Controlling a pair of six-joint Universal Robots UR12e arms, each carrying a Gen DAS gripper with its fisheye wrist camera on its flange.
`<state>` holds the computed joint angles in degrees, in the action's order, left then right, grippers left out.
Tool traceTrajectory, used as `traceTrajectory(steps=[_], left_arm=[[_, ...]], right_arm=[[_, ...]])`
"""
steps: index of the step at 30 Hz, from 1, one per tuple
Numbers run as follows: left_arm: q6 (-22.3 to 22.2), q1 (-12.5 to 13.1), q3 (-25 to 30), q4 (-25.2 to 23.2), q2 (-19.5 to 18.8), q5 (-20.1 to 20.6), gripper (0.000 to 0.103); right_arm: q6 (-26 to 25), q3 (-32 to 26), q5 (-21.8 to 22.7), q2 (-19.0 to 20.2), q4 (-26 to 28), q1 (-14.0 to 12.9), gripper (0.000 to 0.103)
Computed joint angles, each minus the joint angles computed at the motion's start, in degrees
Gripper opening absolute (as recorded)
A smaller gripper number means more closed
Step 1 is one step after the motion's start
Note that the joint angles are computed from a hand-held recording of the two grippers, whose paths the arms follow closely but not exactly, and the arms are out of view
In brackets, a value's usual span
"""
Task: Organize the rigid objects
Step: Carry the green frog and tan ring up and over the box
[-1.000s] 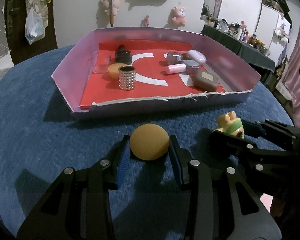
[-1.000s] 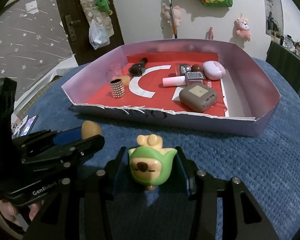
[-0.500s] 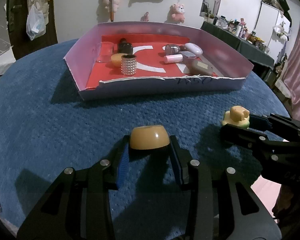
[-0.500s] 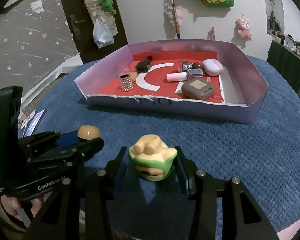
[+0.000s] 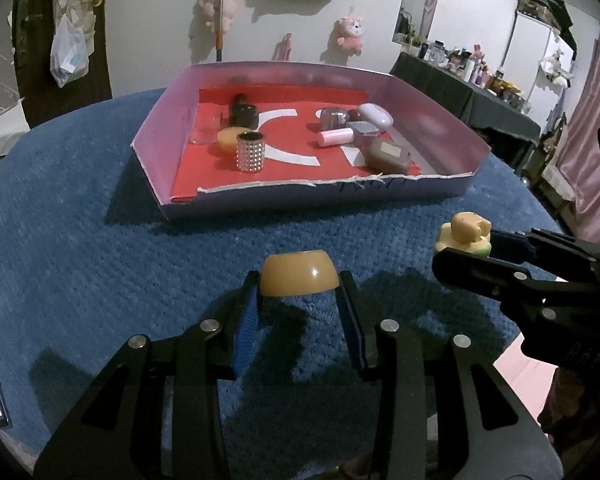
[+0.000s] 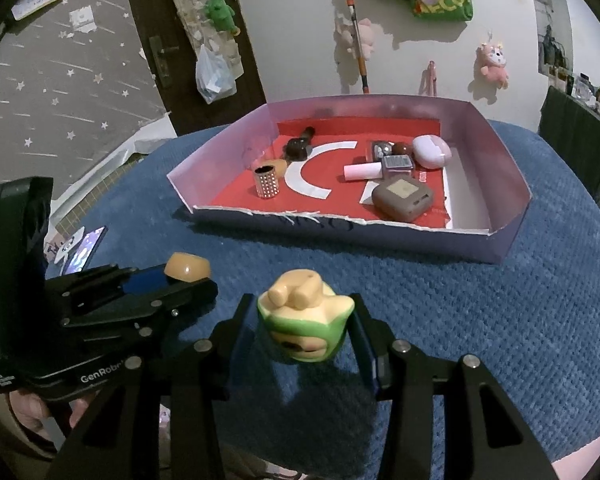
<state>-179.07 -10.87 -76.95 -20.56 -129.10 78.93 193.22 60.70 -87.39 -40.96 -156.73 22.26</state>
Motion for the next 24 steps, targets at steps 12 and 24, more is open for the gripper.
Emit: traceTrajectory(steps=[12,24], left_arm=[[0.17,0.20,1.65,1.07,-0.39,-0.66,0.036],[0.99,0.15,5.12,0.65,-1.53,-0.60,0.036]], right_arm=[[-0.21,-1.43,1.91,0.37,-0.69,-0.45,0.048],[-0.64,-4.10,3.36,1.18,-1.34,-0.93,0.048]])
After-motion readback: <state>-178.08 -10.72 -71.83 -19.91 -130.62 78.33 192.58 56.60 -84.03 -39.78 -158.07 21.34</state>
